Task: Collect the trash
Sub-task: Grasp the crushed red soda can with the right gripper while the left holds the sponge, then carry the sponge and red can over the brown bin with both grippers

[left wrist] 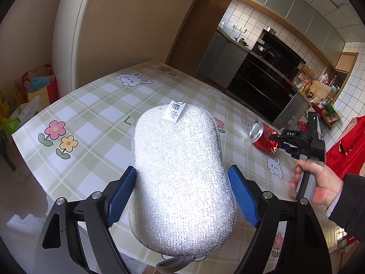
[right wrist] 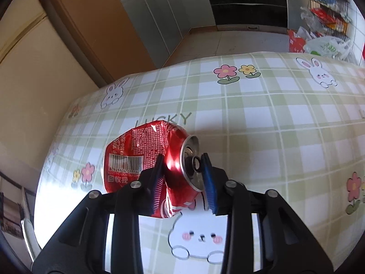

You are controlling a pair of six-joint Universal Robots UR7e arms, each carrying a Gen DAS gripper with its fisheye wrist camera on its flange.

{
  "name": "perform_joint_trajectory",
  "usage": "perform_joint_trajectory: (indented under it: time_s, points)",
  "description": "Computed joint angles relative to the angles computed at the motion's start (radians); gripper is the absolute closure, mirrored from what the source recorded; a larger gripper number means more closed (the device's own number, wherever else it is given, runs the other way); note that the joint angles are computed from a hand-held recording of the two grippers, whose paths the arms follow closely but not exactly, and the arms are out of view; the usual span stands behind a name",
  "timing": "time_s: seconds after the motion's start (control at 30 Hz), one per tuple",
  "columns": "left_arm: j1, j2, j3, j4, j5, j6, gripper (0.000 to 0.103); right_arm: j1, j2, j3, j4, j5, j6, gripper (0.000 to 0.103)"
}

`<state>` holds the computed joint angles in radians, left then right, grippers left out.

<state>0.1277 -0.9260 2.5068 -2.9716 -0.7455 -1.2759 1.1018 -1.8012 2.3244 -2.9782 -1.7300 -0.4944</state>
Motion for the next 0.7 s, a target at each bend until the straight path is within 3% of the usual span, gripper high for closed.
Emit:
perform_joint_trajectory:
  time_s: [0.2,0.37,0.6,0.7]
  points:
    - [-0.041,0.007,0.015,0.009,-0.039,-0.044,0.023,0.036,-0.1,0.091,-0.026,-0.082,-0.189,0.068]
    - [-0.085,-0.01,0.033,0.034,-0.06,-0.105,0.023,0.028,-0.248,0.149,0.092,-0.069,-0.308,0.068]
    - [-0.15,-0.059,0.018,0.107,-0.074,-0.111,0.023,-0.009,-0.492,0.195,0.272,0.012,-0.398,0.068]
    - [-0.177,-0.075,0.008,0.123,-0.083,-0.114,0.023,-0.09,-0.658,0.205,0.428,0.106,-0.427,0.068]
